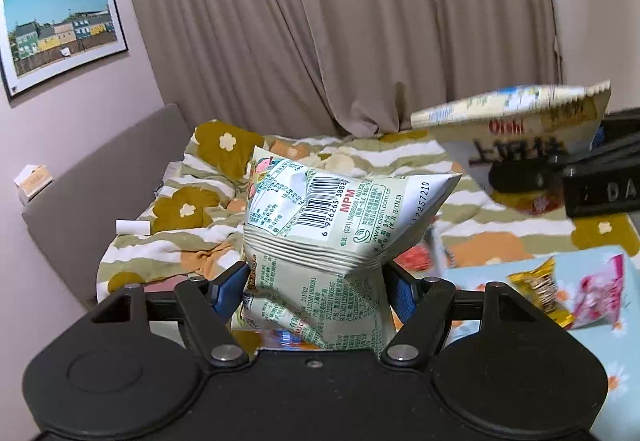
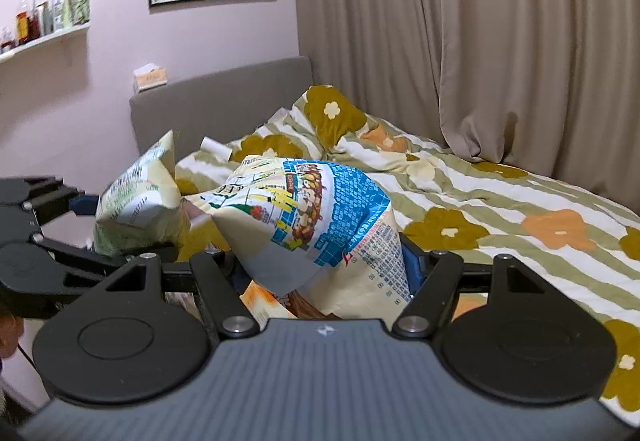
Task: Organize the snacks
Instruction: 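Carry both bags over the box and release them inside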
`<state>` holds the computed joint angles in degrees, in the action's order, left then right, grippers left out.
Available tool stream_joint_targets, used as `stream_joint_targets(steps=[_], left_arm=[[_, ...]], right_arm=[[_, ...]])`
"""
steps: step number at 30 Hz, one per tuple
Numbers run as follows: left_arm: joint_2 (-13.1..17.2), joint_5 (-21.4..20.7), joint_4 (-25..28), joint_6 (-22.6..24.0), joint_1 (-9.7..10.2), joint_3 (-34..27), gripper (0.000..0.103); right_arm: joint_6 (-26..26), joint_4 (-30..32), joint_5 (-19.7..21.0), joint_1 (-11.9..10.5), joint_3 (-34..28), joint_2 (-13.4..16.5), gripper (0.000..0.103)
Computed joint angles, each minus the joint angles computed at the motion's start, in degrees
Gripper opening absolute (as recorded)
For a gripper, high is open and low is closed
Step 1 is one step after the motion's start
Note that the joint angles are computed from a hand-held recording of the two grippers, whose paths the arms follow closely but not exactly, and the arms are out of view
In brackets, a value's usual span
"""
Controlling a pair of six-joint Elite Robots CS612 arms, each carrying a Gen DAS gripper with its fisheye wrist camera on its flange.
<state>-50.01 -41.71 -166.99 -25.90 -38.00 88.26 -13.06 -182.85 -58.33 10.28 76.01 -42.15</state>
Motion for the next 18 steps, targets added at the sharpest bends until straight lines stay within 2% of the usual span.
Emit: stream_joint_targets(steps=[8, 15, 17, 18], left_arm=[[0.9, -8.5, -5.2, 10.4, 5.15, 0.2, 0.076], [2.7, -18.5, -7.0, 18.8, 9.13, -0.5, 0.077], [2.9, -20.9, -7.8, 20.4, 9.86, -0.3, 0.08], [3.0, -21.9, -8.6, 21.3, 10.08, 0.0, 0.09]], right_arm=[[9.0, 3.6, -9.3, 5.3, -8.1, 3.8, 0.084], [15.0, 6.9, -16.7, 8.2, -13.4, 6.7, 0.084], [16.9, 8.4, -18.9, 8.9, -15.1, 7.6, 0.084], [17.7, 9.0, -19.5, 9.1, -15.4, 7.8, 0.084]])
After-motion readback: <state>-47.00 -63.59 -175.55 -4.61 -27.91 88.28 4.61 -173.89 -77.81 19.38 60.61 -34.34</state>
